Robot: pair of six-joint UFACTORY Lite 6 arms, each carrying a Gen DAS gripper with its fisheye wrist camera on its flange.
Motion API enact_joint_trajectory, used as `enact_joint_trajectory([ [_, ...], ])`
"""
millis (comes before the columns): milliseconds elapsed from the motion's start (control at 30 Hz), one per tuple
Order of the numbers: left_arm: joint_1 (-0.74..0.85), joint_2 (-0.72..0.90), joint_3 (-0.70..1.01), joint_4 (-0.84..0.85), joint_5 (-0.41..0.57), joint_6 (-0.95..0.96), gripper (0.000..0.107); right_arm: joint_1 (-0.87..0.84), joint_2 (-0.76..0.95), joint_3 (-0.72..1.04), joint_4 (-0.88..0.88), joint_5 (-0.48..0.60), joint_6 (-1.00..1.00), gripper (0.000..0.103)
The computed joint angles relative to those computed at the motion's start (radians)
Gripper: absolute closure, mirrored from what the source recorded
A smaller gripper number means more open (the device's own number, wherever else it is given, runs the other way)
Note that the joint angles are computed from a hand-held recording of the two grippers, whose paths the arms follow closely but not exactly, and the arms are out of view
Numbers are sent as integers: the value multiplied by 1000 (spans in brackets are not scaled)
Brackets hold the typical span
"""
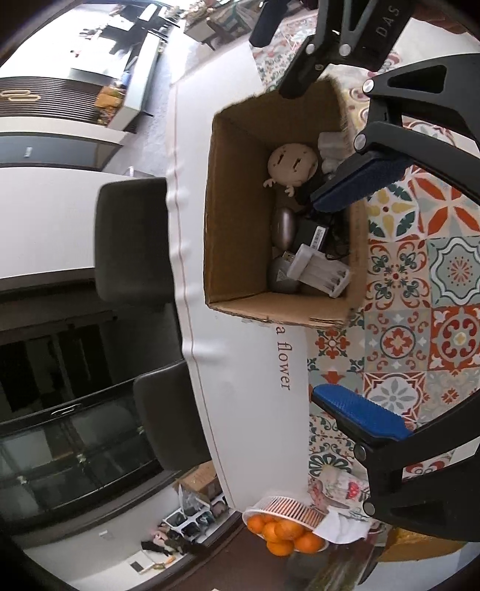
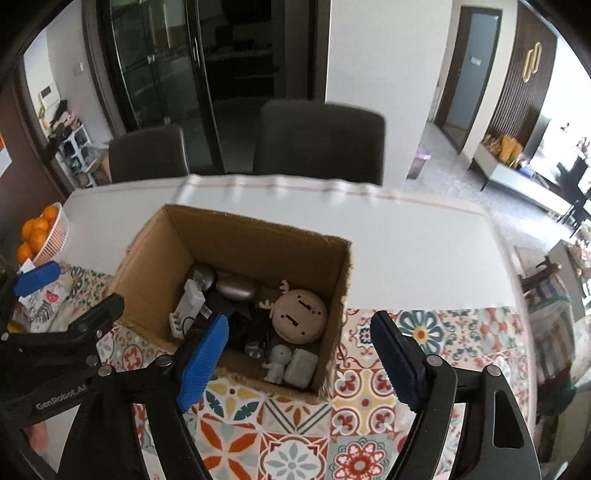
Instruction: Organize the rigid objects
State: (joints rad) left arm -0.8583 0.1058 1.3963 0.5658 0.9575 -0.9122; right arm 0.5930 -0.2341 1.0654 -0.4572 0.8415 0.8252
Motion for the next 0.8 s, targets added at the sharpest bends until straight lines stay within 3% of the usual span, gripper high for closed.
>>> enact_joint_trajectory([
  [200, -160, -197, -116, 115, 103, -169, 4, 238, -153, -20, -185, 201, 231, 18],
  [300, -287, -272, -136, 203, 213, -271, 4, 405, -204, -8, -279, 346, 356, 14],
  [533, -564, -357, -117, 308, 461, -435, 4, 869, -254, 45, -458, 753, 644, 6],
  [800, -884, -345, -29, 408, 751, -587, 4, 1247, -221, 123, -523, 1073, 848, 5],
])
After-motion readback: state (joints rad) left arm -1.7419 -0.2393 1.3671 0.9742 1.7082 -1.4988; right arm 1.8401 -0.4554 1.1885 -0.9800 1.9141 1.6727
